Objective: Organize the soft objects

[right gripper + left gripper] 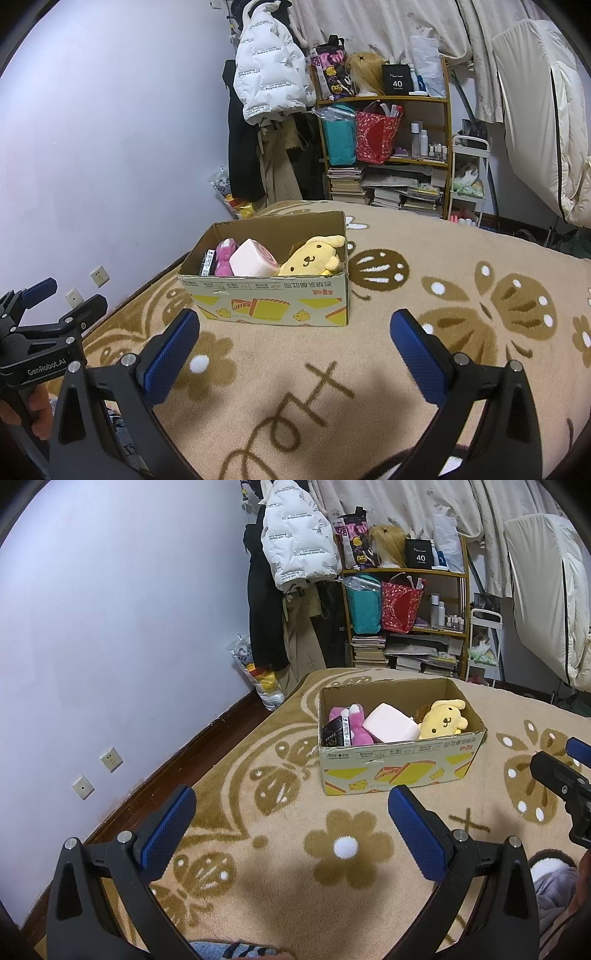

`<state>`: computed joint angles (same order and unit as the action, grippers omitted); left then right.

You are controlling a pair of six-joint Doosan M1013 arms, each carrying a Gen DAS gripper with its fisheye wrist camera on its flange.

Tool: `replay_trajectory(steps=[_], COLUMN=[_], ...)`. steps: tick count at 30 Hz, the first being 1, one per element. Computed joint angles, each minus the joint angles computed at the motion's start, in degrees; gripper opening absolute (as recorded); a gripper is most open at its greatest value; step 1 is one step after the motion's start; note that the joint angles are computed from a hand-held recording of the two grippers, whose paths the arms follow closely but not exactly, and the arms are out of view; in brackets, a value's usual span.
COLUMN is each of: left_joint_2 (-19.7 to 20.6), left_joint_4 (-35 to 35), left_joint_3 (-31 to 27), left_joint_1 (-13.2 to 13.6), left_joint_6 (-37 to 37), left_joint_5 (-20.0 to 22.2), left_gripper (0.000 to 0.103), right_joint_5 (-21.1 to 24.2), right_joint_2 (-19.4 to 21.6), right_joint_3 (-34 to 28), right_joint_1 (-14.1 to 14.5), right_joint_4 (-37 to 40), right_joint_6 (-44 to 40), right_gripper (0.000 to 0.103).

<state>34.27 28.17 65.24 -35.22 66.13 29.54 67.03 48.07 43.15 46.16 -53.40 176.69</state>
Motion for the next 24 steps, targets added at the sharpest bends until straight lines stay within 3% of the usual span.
replay_trajectory(steps=[24], left_joint_2=[-0.29], left_joint_4=[-2.23], left_joint_3=[0.58], left_joint_1=[0.27], left_joint_6=[3.62], left_joint_5=[-1.01], left_gripper=[0.103], right_joint_5=[0.04], right_joint_2=[-0.07], right_joint_3=[0.08], right_joint_1=[-0.04], right_joint_4=[0.15], right_joint_6=[0.15], right_gripper=[0.103])
